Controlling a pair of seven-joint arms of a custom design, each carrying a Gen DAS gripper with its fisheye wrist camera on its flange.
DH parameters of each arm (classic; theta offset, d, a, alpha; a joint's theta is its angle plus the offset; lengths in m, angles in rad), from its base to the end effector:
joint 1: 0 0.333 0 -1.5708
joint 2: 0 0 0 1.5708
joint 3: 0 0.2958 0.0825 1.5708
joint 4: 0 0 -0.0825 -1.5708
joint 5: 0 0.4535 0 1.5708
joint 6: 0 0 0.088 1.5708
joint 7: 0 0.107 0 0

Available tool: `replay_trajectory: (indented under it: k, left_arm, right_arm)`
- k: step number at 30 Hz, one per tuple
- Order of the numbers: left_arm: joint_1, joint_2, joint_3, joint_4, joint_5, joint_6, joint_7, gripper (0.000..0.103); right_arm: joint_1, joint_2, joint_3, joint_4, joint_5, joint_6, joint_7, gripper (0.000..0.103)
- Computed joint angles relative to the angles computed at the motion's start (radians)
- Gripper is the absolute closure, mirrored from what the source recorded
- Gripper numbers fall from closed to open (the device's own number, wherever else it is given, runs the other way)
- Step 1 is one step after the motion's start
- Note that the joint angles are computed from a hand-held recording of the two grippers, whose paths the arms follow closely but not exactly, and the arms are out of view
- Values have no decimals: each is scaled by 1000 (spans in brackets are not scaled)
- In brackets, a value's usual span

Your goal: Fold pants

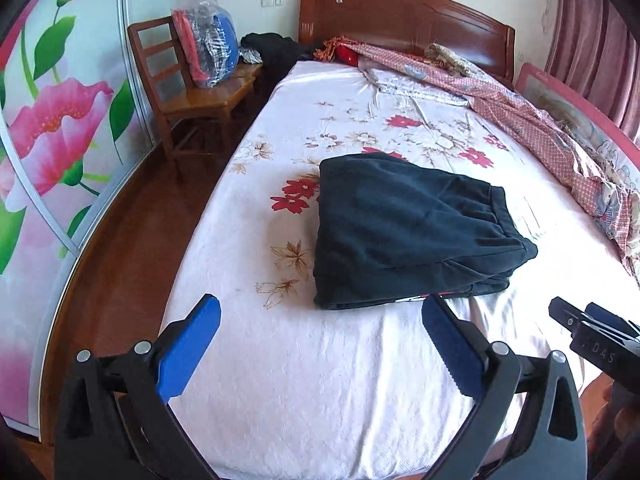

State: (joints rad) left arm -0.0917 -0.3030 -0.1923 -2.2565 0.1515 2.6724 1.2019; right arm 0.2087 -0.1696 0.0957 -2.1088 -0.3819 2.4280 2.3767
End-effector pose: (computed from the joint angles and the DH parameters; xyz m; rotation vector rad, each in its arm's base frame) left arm 0.5535 -0.1723 0.5206 -1.7845 1.8530 -0.7527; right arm 0.5840 0.1840 0.4987 -1.6274 2.1396 -0.5968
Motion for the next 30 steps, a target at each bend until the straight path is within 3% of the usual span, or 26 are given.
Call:
replay_trajectory:
  k: [2,5,16,22,30]
  left_arm:
    - [6,-28,-16,-31,30,36,-22,2]
    - [38,-51,-56,-48,119,53,-67,2]
    - [47,-51,-78,-31,214,19,-115,2]
    - [26,-21,-73,-8,229,-49,-126,2]
    - [-8,-7,-31,1,146,-64,-85,2]
  right_arm:
    - [4,-21,7,-21,-11,21,4,22]
    - [-7,-38,39,-23,-131,12,62,22]
    - [11,-49,56,-22,-209,-5,80,22]
    - [29,-13,43,-11,-165,-11,55,22]
    - [35,-10,39,-7,-164,-9,54,22]
